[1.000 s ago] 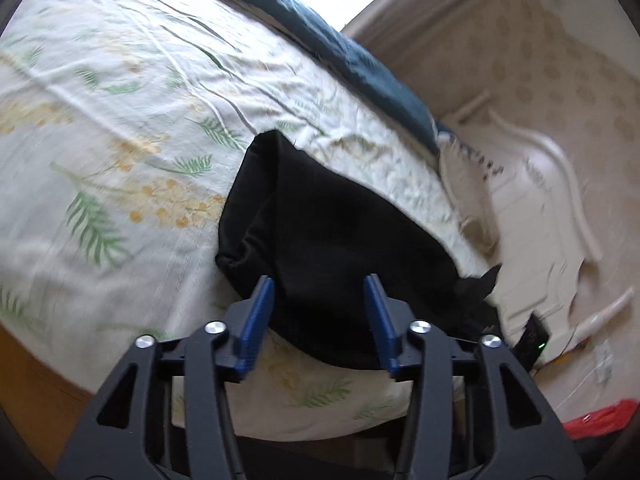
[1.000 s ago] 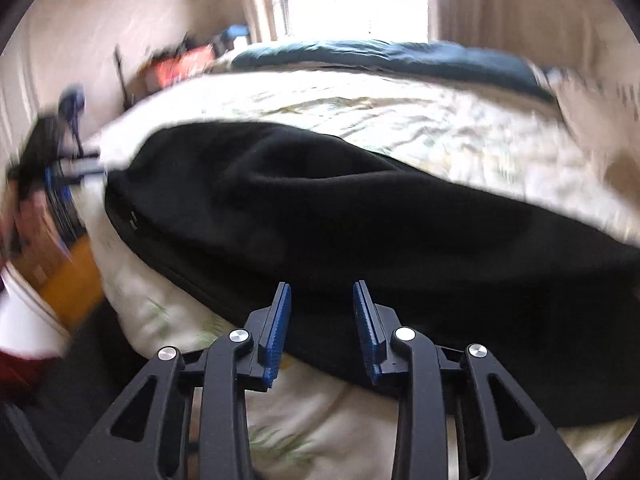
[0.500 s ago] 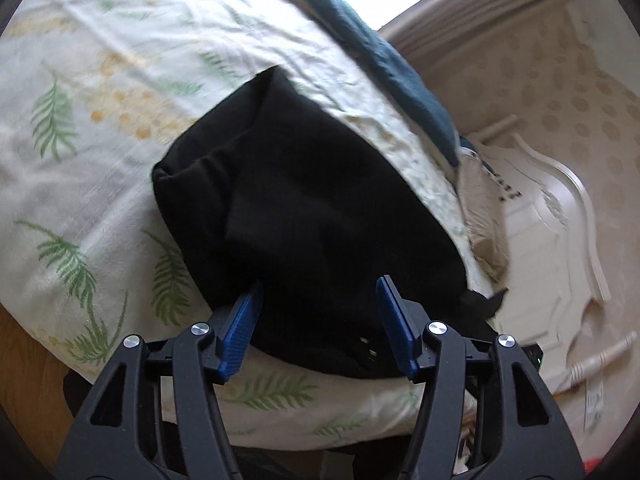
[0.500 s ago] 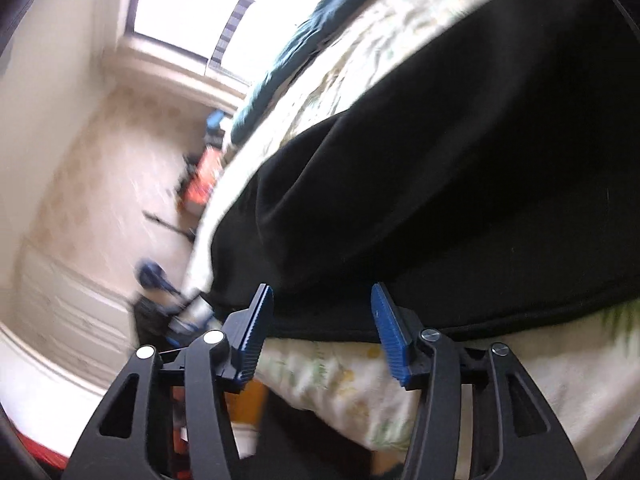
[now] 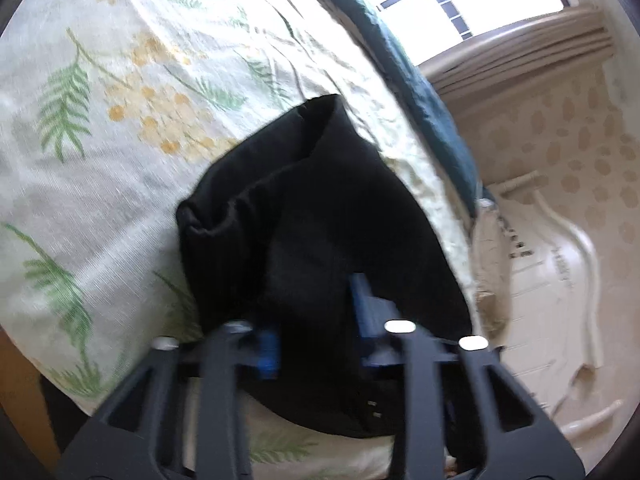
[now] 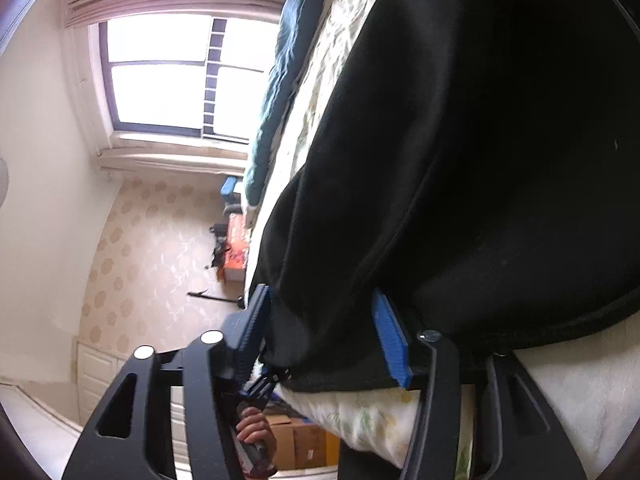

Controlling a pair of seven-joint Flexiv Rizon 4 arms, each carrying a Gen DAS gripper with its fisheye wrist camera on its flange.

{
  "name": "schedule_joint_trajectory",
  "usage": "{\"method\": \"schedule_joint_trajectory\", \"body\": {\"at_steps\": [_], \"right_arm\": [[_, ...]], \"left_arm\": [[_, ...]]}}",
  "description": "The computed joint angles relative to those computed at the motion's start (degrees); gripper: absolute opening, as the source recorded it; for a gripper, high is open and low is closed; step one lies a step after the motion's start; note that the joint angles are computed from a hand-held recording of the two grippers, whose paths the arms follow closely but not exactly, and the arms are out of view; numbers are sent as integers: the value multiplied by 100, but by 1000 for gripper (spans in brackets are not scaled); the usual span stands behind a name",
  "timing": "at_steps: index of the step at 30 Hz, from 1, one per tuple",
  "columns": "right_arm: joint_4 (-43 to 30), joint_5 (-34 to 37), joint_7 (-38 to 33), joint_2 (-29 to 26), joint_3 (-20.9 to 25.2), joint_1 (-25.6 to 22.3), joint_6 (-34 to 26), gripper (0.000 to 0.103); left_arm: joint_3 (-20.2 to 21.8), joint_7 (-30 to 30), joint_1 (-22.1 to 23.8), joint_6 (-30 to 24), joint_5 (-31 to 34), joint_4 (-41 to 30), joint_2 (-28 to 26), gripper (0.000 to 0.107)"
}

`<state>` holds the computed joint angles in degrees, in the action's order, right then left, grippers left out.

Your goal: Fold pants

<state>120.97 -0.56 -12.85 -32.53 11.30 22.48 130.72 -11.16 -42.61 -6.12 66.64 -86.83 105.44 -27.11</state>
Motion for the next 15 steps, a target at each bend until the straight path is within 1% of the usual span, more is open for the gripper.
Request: {"method": "schedule_joint_trajectory", "body": {"at_steps": [1, 2, 3, 4, 7, 10, 12, 13, 15], "right_arm": [[-15, 45, -20, 35, -52, 56, -141, 36], [-39, 101, -64, 81, -122, 134, -325, 30], [-55, 146, -94, 91, -151, 176, -403, 19], [-22, 233, -115, 130, -159, 227, -417, 13], [-14, 465, -98, 139, -137, 321, -290, 10], [81, 726, -291, 305, -224, 545, -250, 9], [146, 869, -439, 453, -253, 687, -268, 9], [194, 862, -463, 499, -211, 673, -266, 9], [318, 702, -378, 520, -48, 492, -253, 9]], "left_arm": [[1, 16, 25, -50, 18, -23, -19, 20], [-6, 15, 50, -96, 10, -44, -36, 18], [-6, -4, 70, -134, 16, -58, -45, 16], [0, 9, 111, -193, 5, -63, -45, 15], [23, -21, 167, -268, 63, -81, -42, 12], [35, -33, 195, -262, 47, -77, -5, 9], [35, 101, 201, -237, -83, -55, 51, 8], [52, 160, 195, -229, -118, -21, 86, 8], [91, 149, 171, -223, -38, -5, 92, 8]]}}
